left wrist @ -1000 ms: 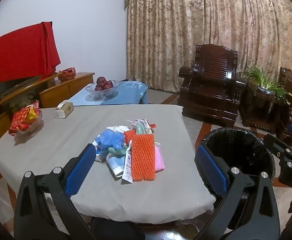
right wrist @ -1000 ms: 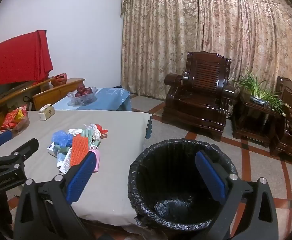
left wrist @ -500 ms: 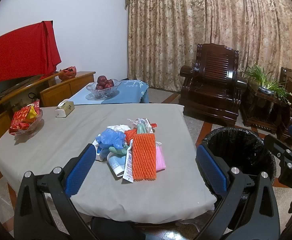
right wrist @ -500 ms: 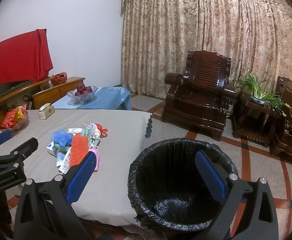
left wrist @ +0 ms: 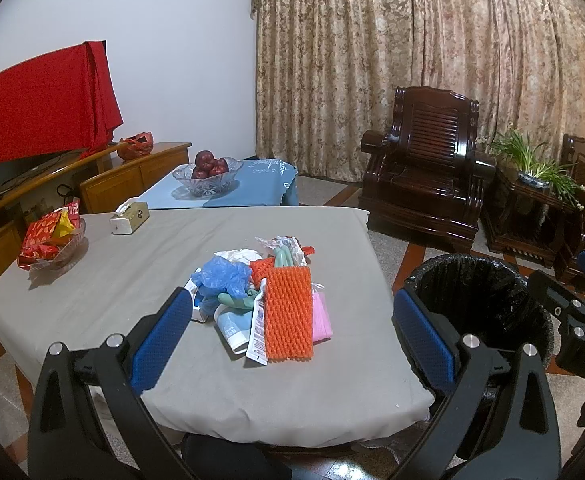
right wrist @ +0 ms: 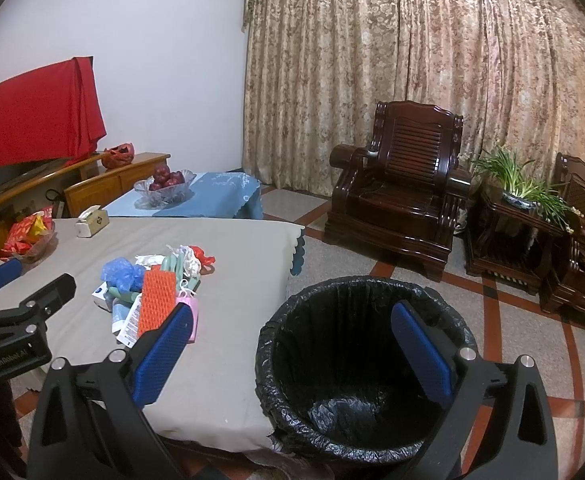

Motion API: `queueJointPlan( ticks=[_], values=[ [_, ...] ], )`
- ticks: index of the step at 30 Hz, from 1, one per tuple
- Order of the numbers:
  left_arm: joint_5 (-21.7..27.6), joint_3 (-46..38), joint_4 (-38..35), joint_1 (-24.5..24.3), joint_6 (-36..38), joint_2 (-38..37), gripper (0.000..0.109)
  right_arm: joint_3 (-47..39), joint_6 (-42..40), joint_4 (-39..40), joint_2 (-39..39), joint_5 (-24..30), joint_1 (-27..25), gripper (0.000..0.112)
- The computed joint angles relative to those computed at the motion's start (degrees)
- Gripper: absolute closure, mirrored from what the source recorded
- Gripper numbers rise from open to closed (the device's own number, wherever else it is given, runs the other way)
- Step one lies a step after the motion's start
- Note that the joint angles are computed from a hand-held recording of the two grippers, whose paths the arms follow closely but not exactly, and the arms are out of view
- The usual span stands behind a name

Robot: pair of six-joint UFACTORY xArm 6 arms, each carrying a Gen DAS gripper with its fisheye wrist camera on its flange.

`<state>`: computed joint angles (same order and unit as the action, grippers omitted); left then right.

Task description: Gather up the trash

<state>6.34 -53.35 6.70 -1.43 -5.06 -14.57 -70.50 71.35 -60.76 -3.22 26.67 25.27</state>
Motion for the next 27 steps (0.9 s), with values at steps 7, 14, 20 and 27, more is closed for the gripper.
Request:
queueJointPlan(
  ticks=[7, 14, 20, 27],
  values=[
    [-0.7, 0.1, -0.2, 0.1, 0.3, 0.5, 0.011, 0.1, -0.1, 0.1, -0.1, 0.0, 0.0, 0.015],
    [0.4, 0.0, 0.3, -0.1, -0.4, -0.2, 0.011, 0.0, -0.7, 0.6, -0.3, 0.3, 0.1, 0.015],
    [0.4, 0.0, 0.4, 0.0, -0.5, -0.2, 0.011, -0.2, 0.0, 0.1, 0.5, -0.1, 0.0, 0.015],
    [0.2, -0.2, 0.2, 0.0, -0.1, 0.2, 0.011, -0.1, 0.4, -0.2, 0.6, -0.2, -0.1, 0.015]
  ],
)
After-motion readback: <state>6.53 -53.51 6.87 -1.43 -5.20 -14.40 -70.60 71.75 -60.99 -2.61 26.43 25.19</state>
